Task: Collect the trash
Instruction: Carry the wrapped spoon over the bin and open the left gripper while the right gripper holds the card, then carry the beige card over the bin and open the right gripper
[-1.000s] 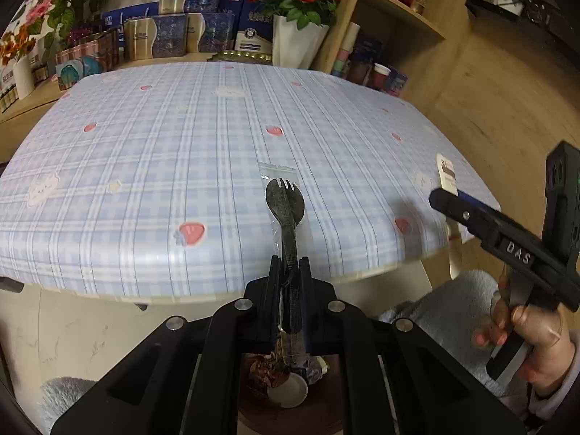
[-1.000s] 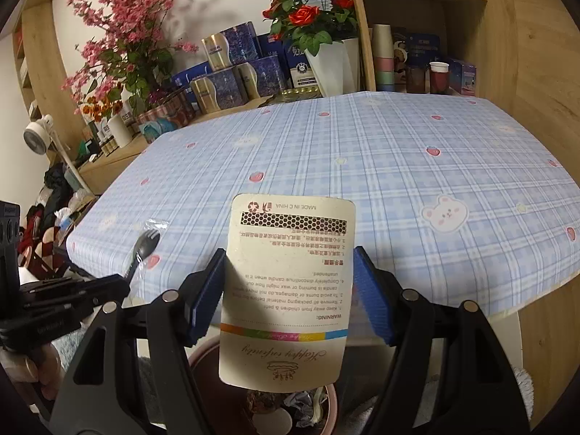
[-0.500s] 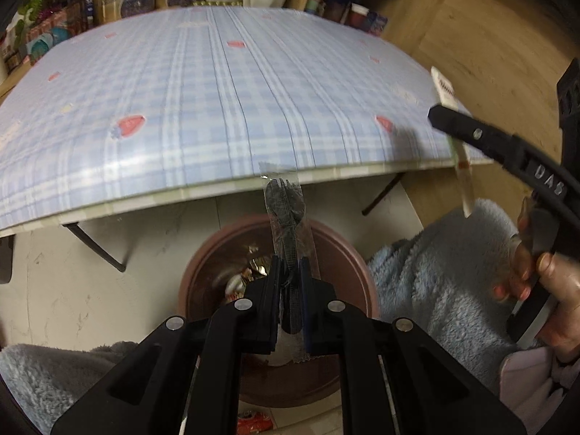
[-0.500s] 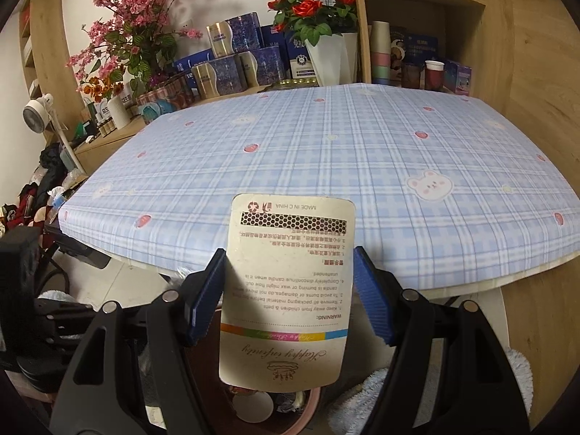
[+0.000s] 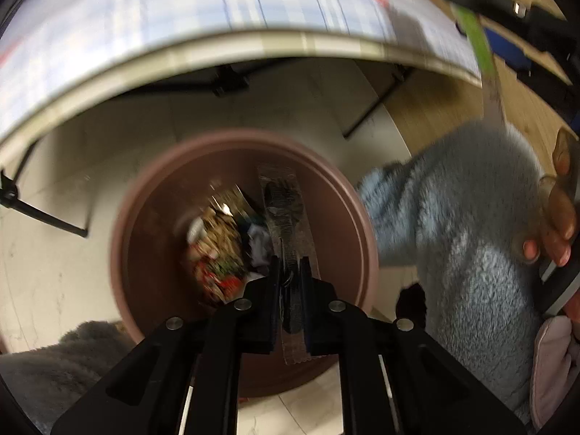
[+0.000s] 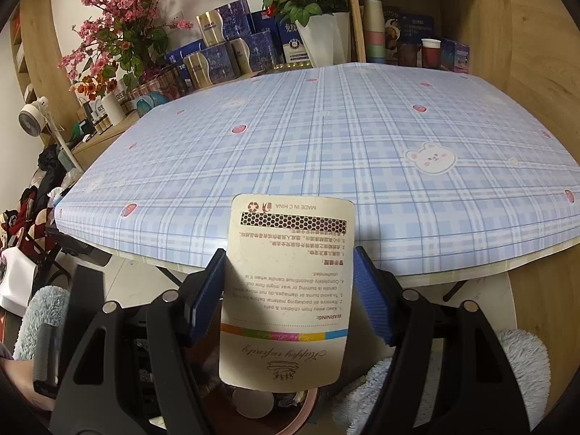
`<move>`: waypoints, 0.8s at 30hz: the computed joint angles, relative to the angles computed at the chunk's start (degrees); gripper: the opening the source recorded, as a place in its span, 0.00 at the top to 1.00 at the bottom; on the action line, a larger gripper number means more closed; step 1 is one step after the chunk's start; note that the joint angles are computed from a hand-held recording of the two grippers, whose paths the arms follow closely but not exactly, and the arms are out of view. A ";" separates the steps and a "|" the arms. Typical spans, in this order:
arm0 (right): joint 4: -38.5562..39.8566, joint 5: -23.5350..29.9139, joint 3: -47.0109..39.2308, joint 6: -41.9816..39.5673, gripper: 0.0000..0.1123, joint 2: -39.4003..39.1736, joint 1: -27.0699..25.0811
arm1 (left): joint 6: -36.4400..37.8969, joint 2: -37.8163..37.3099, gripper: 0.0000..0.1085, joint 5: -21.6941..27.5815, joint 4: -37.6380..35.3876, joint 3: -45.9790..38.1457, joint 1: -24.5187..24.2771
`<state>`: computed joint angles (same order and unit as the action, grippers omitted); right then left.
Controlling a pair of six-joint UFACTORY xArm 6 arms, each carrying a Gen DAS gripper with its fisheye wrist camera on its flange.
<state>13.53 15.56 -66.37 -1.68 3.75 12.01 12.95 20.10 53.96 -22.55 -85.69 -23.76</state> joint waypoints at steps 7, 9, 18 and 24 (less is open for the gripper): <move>0.69 0.77 -0.51 -0.75 0.38 0.60 0.24 | 0.16 -0.97 0.51 -1.04 -2.11 1.06 0.63; 0.22 0.84 -0.39 -0.58 0.38 0.54 0.37 | -1.10 -3.29 0.39 -5.35 -2.05 3.55 0.96; -2.55 2.31 -0.82 -1.98 0.38 0.93 1.95 | -13.96 -16.42 0.12 -29.21 5.52 17.33 2.41; -1.78 4.99 -2.13 -6.93 0.38 2.25 4.11 | -36.53 -21.40 0.11 -38.80 25.53 22.71 6.53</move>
<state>11.75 20.56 -68.51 -8.61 6.00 16.12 -23.58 -1.30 15.16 2.98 -62.98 -17.23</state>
